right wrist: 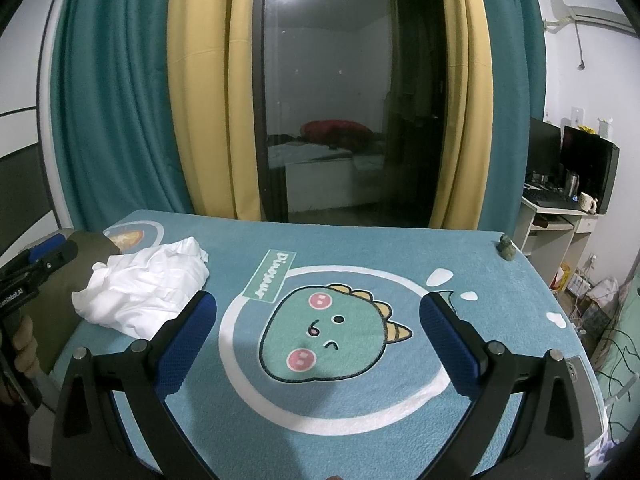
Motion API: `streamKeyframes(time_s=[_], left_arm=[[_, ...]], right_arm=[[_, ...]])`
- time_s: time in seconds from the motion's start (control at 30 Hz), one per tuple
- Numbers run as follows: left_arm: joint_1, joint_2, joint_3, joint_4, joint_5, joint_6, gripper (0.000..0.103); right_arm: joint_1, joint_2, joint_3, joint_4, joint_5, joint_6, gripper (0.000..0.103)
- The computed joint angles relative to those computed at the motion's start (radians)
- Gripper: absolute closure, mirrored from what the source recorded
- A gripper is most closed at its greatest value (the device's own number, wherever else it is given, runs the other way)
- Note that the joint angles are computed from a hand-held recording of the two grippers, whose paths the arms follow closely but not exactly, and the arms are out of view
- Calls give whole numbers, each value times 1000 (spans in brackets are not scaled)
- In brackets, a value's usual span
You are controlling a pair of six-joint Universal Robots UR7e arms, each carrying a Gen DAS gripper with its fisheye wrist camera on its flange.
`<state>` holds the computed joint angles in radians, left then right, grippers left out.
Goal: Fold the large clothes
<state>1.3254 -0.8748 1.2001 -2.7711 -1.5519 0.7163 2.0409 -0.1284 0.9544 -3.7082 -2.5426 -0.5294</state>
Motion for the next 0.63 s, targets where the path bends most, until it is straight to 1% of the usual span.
streamKeyframes(time_s=[0.4,0.63], left_arm=[[-2,-17,22,4,6,-7,25],[-3,-25,33,2,10,-12,25]], right_arm=[[-2,-8,15,3,3,1,3],[-6,-32,59,2,7,6,3]])
